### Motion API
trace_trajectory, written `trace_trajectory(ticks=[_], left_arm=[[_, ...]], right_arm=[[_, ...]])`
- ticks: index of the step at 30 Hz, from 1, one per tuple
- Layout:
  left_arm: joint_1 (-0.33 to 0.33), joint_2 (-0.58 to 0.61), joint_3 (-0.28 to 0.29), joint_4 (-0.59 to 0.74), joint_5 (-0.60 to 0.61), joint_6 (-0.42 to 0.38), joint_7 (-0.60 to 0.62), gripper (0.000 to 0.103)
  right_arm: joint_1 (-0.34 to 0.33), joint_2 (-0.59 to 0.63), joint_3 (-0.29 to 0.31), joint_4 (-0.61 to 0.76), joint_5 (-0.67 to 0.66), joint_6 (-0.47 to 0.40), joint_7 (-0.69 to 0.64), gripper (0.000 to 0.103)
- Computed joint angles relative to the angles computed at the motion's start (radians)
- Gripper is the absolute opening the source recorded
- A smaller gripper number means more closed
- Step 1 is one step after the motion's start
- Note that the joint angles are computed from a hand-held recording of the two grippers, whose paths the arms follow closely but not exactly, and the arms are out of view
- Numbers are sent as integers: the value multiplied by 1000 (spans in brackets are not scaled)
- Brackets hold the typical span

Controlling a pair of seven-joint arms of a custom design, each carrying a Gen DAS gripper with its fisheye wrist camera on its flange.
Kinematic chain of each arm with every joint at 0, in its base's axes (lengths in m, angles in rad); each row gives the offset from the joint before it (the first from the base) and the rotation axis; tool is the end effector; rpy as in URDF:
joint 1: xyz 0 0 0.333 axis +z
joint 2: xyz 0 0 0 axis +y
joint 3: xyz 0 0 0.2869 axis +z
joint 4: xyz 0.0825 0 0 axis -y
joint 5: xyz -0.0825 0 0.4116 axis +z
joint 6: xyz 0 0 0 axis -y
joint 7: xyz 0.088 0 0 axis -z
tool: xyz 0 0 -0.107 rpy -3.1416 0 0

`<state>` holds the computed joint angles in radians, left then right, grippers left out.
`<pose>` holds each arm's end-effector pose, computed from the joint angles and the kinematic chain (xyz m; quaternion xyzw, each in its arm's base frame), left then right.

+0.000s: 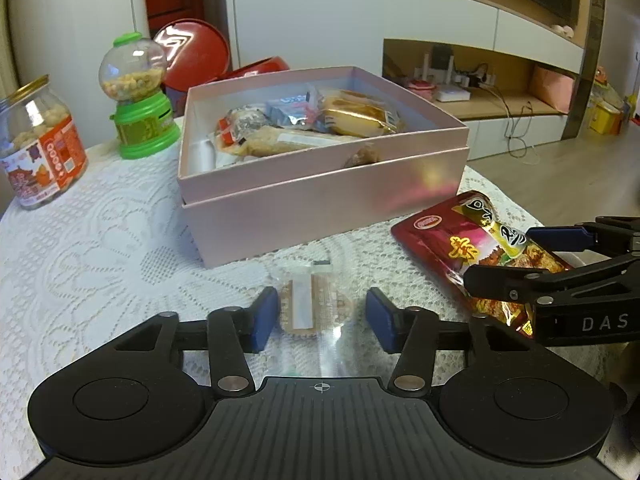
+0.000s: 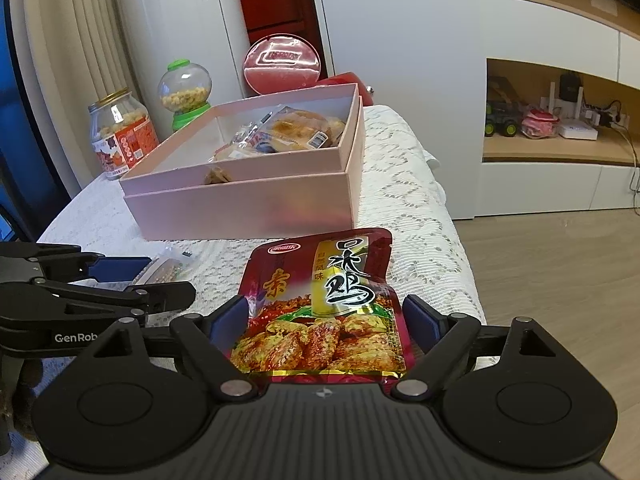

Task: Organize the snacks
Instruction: 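Lower the clear packet into the box left while the right drops the red packet in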

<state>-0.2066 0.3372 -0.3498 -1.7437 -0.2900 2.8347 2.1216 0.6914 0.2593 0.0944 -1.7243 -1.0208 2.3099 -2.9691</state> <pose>0.6206 -0.3391 0.4389 -0.3454 0.8520 -0.3598 0.1591 0.4992 0.4691 0.4354 -0.5120 0.7465 -0.2879 0.3127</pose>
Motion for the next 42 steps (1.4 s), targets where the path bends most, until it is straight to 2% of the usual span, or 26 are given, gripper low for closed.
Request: trace_trajectory(ticks=[2,5,6,9,10,13,18,22,25,27,31,36,42], left_arm=[[19,-12,-18,-21,-31,11,25,47],[64,-47,-56,-64,-121,11,113,43],[67,-64,-53,-83,-138,12,125,43],[61,-125,-34,-165,-175,59,149,43],[69,-144,-39,-192,-216,71,176,43],[103,-178,-84,-242,-442,113,370,44],[62,-181,-44,-237,-514,107,431,47],[39,-186,-24,-242,-546,114,460,47],[32,-192,-17,-248,-572,115,483,47],[27,-194,-12,-248,-584,111,489,47],[18,-193,-2,-246,-587,110,491,47],[13,-195,0,-252,-580,122,500,47],[11,-199,4,-253,-581,114,509,46]], right_arm=[[-1,2,0,2,4,1,-9,86],[-8,13,3,17,31,11,-63,94],[-14,16,5,20,52,27,-104,99],[-23,24,6,32,111,47,-209,103],[-19,30,5,41,120,38,-230,103],[-10,47,1,70,153,11,-305,103],[-7,50,-15,81,178,11,-287,103],[-1,139,-24,220,236,-97,-380,103],[18,178,-38,286,264,-127,-415,94],[25,184,-39,300,287,-125,-453,94],[46,144,-46,240,276,-87,-452,90],[44,92,-28,188,286,-80,-452,68],[36,9,-8,92,255,-49,-375,62]])
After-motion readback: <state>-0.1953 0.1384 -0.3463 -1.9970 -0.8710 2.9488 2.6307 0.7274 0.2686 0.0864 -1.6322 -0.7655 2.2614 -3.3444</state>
